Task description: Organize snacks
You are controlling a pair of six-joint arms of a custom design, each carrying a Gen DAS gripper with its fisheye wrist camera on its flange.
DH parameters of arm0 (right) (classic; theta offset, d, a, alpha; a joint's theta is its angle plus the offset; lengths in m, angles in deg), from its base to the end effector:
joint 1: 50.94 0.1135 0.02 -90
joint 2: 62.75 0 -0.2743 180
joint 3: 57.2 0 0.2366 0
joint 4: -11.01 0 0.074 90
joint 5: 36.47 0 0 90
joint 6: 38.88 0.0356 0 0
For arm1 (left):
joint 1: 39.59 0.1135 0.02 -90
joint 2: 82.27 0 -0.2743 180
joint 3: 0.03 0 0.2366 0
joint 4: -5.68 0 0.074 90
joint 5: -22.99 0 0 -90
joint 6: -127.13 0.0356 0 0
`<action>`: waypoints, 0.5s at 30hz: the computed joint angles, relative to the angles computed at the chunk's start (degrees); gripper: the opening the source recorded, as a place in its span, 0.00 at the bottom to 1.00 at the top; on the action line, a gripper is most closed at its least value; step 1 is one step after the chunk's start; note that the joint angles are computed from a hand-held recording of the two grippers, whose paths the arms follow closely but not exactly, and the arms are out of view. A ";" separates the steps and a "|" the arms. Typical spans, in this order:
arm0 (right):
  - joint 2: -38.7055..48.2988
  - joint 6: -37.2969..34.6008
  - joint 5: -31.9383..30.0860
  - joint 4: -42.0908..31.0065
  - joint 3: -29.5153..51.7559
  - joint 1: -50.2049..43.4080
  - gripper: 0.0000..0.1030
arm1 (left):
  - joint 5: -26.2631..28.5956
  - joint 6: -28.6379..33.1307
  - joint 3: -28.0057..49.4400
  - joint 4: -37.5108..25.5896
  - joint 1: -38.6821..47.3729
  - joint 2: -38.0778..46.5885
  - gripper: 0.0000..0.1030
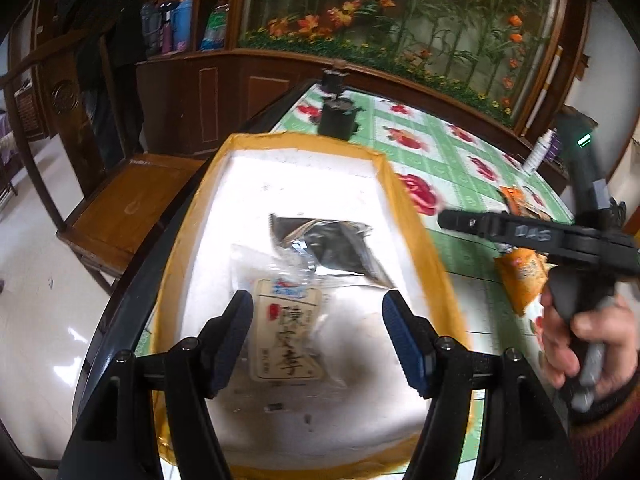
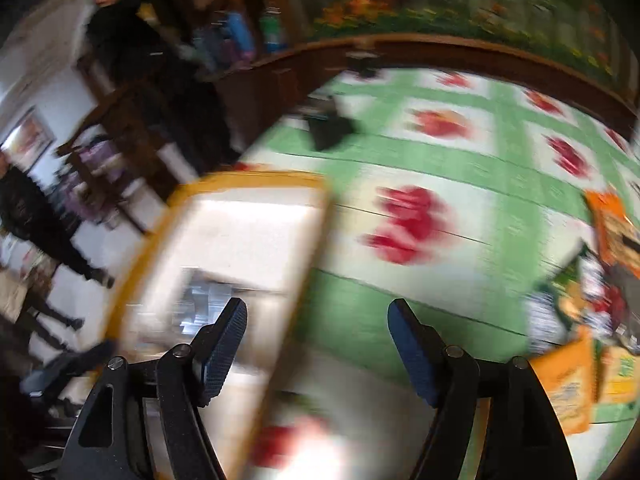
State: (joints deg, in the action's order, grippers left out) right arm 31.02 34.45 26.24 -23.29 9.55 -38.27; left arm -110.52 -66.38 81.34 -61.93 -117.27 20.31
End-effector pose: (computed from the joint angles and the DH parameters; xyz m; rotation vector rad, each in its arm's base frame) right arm 0.2886 0.0816 0.1870 -0.8037 2.4414 0.5995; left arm 0.0885 -0.2902 0.1958 -0.5420 2.3198 -0.0344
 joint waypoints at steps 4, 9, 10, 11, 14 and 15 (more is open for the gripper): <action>6.39 -5.43 0.43 -4.05 4.30 -8.11 0.75 | -0.73 4.18 4.06 0.08 0.05 1.81 0.65; 6.93 -19.28 -4.85 -15.66 5.04 -16.68 0.75 | -0.60 12.22 10.23 1.77 0.74 5.27 0.68; 6.68 -23.59 -6.12 -18.84 4.83 -19.12 0.75 | -0.45 13.64 11.10 2.46 0.73 5.86 0.70; 6.06 -26.58 -6.95 -20.75 4.60 -21.64 0.75 | -0.24 15.80 12.11 3.67 0.95 6.45 0.72; 6.16 -35.86 -15.17 -30.51 8.68 -31.32 0.75 | 1.51 23.96 16.38 8.14 2.28 9.55 0.73; 6.89 -37.02 -17.80 -33.09 10.88 -33.98 0.75 | 2.09 26.04 18.34 8.75 2.64 10.96 0.73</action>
State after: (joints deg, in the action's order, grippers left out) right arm 37.91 -2.57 8.45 -56.38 20.43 -72.25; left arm -108.43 -40.34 99.68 -53.18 -114.62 31.28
